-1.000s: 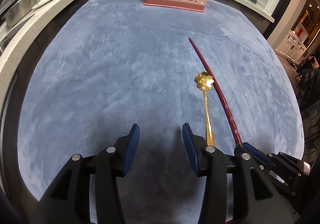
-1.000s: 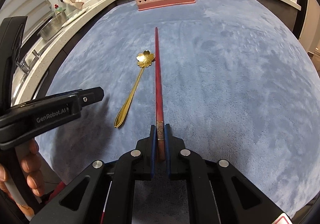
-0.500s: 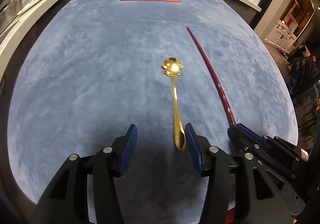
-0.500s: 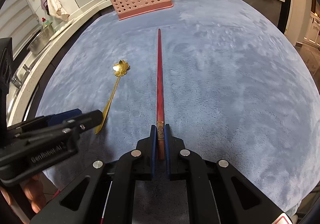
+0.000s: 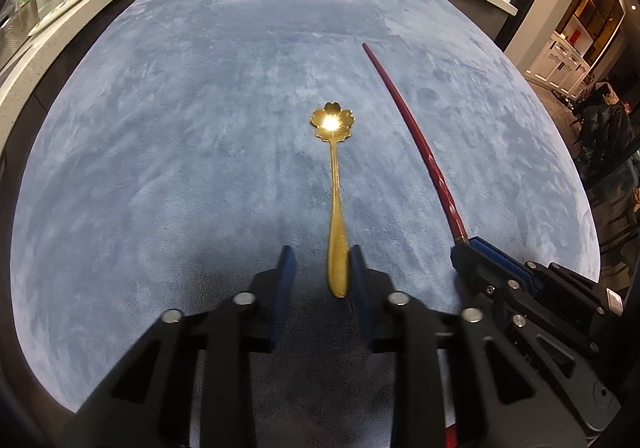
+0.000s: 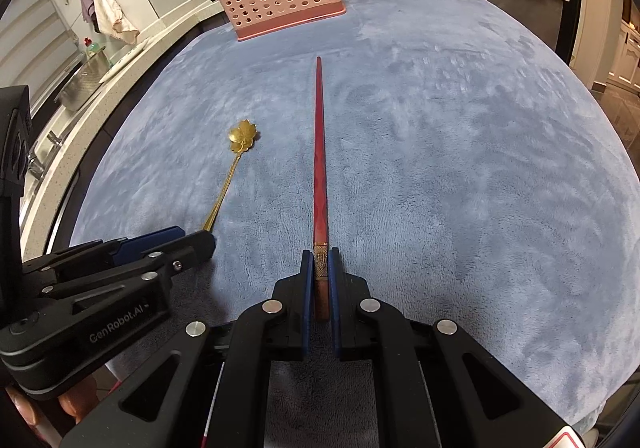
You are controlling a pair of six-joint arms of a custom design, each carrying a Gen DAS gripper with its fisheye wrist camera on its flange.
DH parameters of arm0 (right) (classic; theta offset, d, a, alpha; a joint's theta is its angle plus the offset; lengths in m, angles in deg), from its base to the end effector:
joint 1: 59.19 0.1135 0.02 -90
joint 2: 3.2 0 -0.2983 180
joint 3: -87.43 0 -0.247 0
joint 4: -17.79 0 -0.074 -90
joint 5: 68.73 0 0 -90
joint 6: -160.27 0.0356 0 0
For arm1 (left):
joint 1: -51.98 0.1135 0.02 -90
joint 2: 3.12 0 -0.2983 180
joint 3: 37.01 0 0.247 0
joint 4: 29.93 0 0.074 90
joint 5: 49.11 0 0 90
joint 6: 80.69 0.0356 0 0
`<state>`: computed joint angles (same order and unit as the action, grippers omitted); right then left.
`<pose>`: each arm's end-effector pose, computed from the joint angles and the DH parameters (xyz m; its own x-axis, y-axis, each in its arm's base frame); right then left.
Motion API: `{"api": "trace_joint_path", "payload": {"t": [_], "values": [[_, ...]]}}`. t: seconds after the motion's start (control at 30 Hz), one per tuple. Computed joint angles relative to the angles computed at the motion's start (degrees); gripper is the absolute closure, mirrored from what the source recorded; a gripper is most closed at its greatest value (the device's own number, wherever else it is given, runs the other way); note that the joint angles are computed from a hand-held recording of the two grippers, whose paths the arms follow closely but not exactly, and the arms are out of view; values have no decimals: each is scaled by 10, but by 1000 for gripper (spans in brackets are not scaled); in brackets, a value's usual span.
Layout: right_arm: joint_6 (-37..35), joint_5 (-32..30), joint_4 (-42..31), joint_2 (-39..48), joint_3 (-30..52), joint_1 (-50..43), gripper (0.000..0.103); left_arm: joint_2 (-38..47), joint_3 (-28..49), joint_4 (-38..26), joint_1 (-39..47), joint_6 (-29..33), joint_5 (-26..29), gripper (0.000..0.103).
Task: Organize utensils
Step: 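Close the left tool on the gold spoon while the right tool holds the dark-red chopstick, then lift the gold spoon and dark-red chopstick and carry both toward the pink holder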
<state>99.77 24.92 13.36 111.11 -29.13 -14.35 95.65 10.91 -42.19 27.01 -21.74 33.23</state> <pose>0.2576 0.2530 0.1037 -0.8413 -0.1435 -0.5212 -0.3030 0.9236 0.2348 0.2475 -0.1100 0.1193 -0.8803 -0.1540 -0.4488 -0.1054 0.9857 -0.1314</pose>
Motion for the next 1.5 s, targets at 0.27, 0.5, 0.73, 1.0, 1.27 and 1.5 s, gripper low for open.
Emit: {"api": "trace_joint_path", "payload": {"t": [0.27,0.5,0.73,1.0,1.27,1.5], "values": [[0,-3,0,0,-1,-1,96,-15,-9,5,2,2,9,92],[2,-12,-9,-29,-8,-1,96,-69,-7,-23,20,0,7,93],[-2,-14,-30,-70,3,-6,96,-127,22,-73,43,11,4,101],[-18,-10,-68,-110,43,-23,96,-156,73,-124,73,32,10,102],[-34,-19,-97,-127,113,-58,96,-160,148,-166,108,63,18,102],[-52,-33,-118,-114,205,-87,96,-138,244,-211,150,92,35,102]]}}
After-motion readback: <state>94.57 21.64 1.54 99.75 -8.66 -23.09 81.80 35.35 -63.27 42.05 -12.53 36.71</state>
